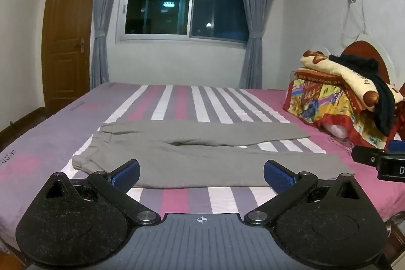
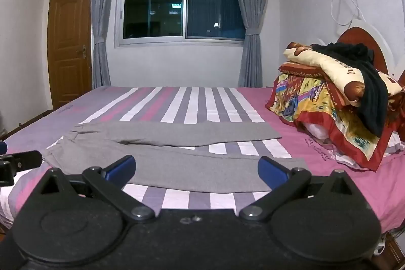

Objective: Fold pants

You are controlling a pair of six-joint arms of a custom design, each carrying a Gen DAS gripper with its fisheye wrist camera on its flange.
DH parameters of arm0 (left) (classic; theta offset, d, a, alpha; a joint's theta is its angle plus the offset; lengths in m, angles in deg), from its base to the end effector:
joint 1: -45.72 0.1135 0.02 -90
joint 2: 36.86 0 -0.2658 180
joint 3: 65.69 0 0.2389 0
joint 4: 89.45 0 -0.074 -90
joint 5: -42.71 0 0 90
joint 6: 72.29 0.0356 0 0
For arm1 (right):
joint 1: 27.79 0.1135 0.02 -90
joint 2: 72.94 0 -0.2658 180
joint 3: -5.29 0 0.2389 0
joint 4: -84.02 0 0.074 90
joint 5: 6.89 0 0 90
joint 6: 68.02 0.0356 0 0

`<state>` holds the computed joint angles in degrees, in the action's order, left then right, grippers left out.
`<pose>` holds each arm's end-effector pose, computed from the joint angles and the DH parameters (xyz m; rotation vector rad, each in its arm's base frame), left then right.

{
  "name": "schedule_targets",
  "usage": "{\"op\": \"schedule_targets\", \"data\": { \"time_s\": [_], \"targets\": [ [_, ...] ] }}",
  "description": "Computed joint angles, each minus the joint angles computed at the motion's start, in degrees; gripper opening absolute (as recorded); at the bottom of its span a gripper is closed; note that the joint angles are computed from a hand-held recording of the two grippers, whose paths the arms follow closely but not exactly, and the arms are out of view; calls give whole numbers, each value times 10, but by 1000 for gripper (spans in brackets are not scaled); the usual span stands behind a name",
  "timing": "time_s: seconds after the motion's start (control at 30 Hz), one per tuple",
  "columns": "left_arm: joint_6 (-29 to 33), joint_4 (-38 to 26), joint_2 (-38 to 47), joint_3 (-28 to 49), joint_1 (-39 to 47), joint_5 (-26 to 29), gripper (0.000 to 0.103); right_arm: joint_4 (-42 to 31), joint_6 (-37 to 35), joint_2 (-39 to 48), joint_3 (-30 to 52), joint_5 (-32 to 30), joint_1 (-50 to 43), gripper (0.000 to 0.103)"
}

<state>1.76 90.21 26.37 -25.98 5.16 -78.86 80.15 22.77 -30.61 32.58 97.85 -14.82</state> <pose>0.1753 -0.1255 0.2133 0.0630 1.9232 -0.1121 0.1548 0.0264 0.1954 -0.0267 1.8902 -0.0806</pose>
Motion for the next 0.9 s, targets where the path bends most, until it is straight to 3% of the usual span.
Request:
{"op": "schedule_targets", "data": {
  "time_s": [0.9],
  "targets": [
    [10, -7, -19, -2, 30, 26, 103, -7, 2, -19, -2, -12, -9, 103]
  ]
}}
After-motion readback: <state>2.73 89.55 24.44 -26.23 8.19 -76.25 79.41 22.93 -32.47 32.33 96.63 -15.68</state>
